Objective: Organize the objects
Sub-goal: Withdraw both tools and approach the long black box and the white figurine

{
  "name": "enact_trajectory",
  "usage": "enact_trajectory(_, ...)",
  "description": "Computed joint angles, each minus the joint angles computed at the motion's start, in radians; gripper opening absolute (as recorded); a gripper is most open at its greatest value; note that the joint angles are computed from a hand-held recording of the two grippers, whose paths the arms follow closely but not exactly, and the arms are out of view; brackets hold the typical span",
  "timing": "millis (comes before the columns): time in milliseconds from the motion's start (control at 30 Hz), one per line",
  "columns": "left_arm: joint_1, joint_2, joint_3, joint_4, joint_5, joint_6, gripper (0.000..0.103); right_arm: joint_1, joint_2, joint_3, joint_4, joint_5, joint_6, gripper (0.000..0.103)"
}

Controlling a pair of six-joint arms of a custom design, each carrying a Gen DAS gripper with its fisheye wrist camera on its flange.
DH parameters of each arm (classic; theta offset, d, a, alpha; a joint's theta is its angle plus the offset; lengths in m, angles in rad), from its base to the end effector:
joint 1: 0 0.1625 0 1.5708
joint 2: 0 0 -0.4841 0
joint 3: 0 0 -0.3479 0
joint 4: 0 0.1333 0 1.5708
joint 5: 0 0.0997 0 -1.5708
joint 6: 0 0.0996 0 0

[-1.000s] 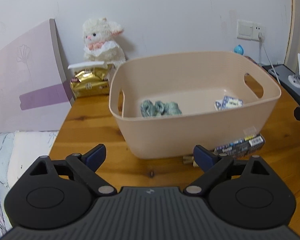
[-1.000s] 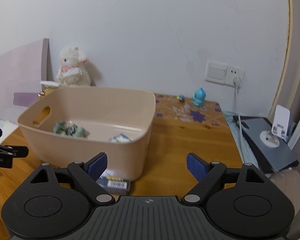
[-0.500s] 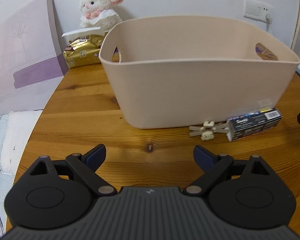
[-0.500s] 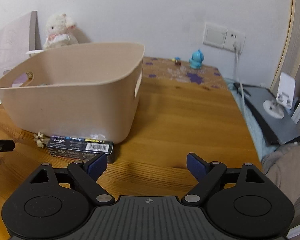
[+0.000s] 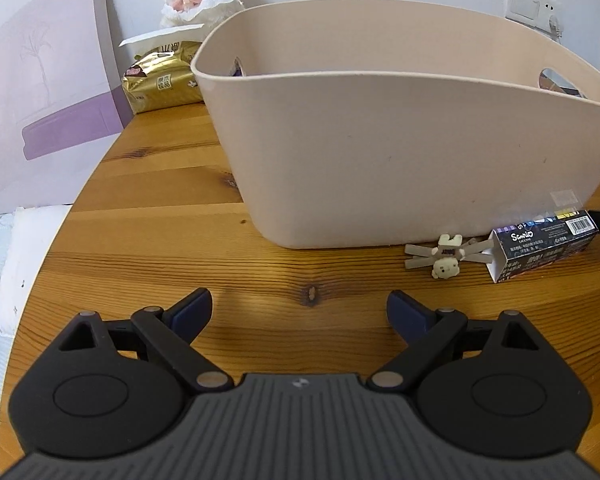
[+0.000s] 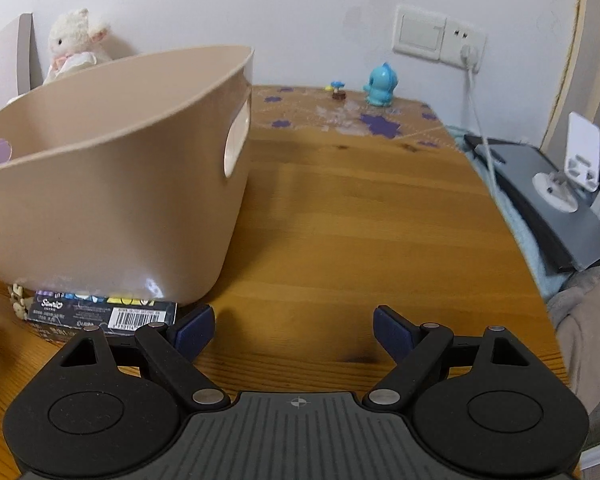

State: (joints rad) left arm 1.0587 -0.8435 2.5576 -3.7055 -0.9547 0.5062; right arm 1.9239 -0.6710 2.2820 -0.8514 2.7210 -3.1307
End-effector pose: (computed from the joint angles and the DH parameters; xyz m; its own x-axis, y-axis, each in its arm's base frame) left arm -0.0279 -0.4390 0.1463 -0.5065 0.5557 -0.6593 0.7922 0.6018 -0.1013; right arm 0.1525 -0.2912 0.0156 -0.6146 0.4869 0.6207 -0.2315 0.6409 -0.7319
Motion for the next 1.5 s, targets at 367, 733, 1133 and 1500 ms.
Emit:
enact_trajectory(367,0.008,0.007,0.001,-0.020,-0.013,0.016,0.095,0.052,0.043,-0.009,0.067,-0.108,-0.013,0.088)
enact_trajectory(733,0.019,-0.016,0.003,-0.011,-0.016,0.010,0.095,0.063,0.012,-0.069,0.108,-0.051,0.000,0.091)
enact_trajectory(1133,0.048,-0.024,0.004,-0.018,-0.042,0.025,0.095,0.136,0.100,-0.116,0.236,-0.021,0.079,0.090)
enact_trajectory(1500,0.048,-0.037,0.023,-0.008,-0.054,0.018,0.095,0.156,0.090,-0.166,0.265,-0.146,0.051,0.082)
